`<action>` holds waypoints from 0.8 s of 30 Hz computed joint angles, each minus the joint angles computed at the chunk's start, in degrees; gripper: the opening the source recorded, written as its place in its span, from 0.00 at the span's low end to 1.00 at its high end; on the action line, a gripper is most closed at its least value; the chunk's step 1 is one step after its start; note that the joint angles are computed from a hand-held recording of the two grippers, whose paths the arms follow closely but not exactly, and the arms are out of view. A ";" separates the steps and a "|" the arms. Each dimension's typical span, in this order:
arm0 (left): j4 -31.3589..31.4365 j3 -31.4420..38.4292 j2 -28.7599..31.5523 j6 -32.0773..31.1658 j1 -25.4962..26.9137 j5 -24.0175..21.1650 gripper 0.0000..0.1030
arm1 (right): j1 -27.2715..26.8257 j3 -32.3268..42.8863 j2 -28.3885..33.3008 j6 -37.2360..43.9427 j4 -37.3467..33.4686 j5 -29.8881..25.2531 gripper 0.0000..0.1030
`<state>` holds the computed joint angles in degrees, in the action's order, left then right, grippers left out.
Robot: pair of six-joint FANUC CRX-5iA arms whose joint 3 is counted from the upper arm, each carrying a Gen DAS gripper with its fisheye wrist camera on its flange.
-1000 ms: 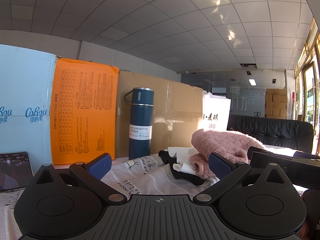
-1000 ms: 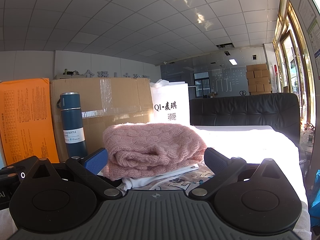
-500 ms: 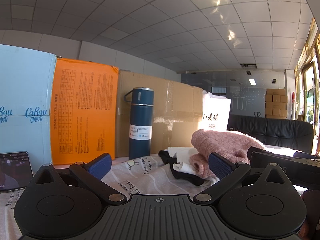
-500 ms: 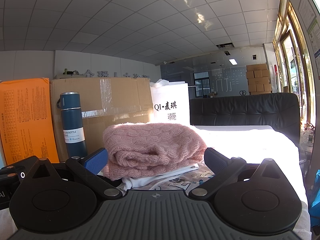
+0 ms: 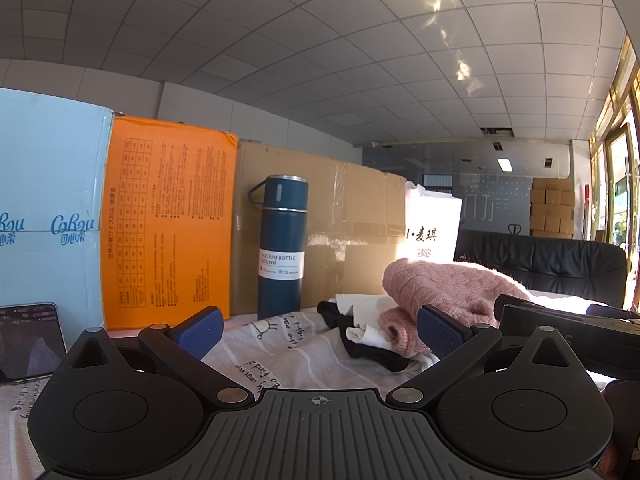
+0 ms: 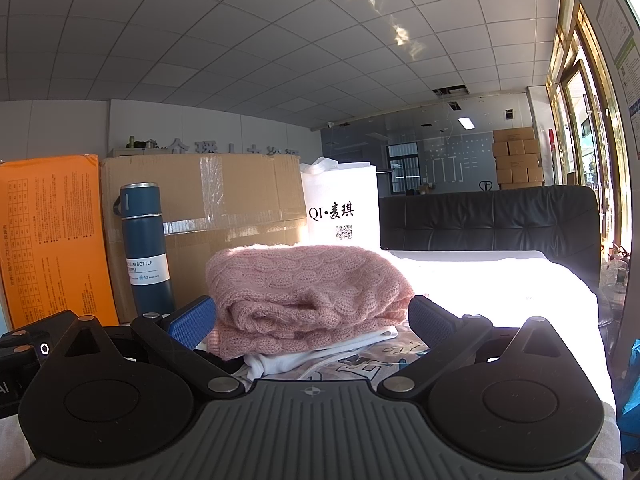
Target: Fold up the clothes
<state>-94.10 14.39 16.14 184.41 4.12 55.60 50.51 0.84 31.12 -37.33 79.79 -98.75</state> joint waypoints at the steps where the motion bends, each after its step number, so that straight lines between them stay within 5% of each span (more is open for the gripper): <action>1: 0.00 0.00 0.00 0.00 0.00 0.00 1.00 | 0.00 0.00 0.00 0.00 0.00 0.00 1.00; 17: 0.22 -0.13 -0.07 0.05 0.11 -0.18 1.00 | 0.03 -0.12 -0.09 -0.06 -0.01 0.01 1.00; 24: 1.49 -1.65 -1.11 -0.79 -0.02 -3.51 1.00 | 0.03 -0.20 -0.13 -0.12 0.03 0.01 1.00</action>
<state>-92.61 12.74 15.02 183.61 4.10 52.09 50.54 0.65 30.99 -37.45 79.83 -98.74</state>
